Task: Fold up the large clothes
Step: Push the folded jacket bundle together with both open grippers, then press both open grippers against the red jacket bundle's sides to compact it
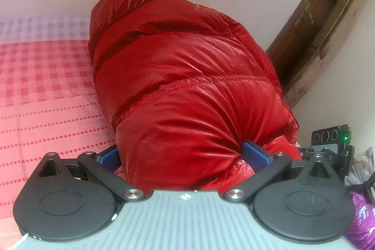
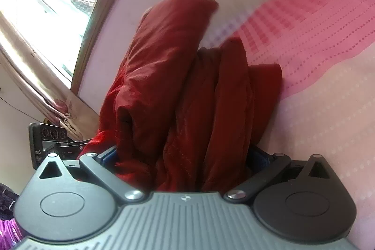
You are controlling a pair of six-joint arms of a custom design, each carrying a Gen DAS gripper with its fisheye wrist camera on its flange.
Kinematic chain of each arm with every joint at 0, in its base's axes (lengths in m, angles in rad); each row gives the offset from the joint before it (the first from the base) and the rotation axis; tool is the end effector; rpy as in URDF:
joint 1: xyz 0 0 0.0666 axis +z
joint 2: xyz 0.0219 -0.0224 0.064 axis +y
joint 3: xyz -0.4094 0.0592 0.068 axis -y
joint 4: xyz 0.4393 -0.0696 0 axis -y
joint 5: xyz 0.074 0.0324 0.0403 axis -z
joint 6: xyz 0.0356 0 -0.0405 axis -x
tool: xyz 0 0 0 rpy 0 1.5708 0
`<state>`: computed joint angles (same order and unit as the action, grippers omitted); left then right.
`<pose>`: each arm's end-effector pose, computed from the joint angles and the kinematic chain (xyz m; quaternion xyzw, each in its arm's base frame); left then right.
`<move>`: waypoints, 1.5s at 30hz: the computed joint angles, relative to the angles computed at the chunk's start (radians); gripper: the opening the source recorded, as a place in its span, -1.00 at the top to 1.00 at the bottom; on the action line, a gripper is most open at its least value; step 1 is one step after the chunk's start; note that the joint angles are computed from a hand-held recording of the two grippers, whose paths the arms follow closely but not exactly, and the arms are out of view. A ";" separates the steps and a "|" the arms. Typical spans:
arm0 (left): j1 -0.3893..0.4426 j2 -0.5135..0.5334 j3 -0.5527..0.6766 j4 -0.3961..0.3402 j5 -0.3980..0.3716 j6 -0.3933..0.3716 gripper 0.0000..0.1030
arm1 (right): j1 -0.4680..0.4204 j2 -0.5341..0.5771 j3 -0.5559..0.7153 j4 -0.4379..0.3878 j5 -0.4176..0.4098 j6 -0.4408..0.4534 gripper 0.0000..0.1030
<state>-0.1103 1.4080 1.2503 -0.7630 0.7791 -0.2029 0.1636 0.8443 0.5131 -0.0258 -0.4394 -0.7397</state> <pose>0.5105 -0.0821 0.3974 0.2565 0.8470 -0.3458 0.3118 0.3090 0.0660 0.3016 0.1086 0.8040 0.4040 0.4227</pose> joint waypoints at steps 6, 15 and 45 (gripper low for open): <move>-0.006 -0.009 -0.006 0.012 -0.028 -0.017 -1.00 | 0.015 -0.005 -0.005 0.008 0.032 -0.002 -1.00; -0.013 -0.020 -0.014 0.036 -0.051 -0.034 -1.00 | 0.012 -0.018 -0.014 0.014 0.030 -0.018 -1.00; 0.035 0.041 0.038 -0.044 0.097 -0.054 -1.00 | -0.013 -0.017 0.009 -0.064 -0.058 0.029 -1.00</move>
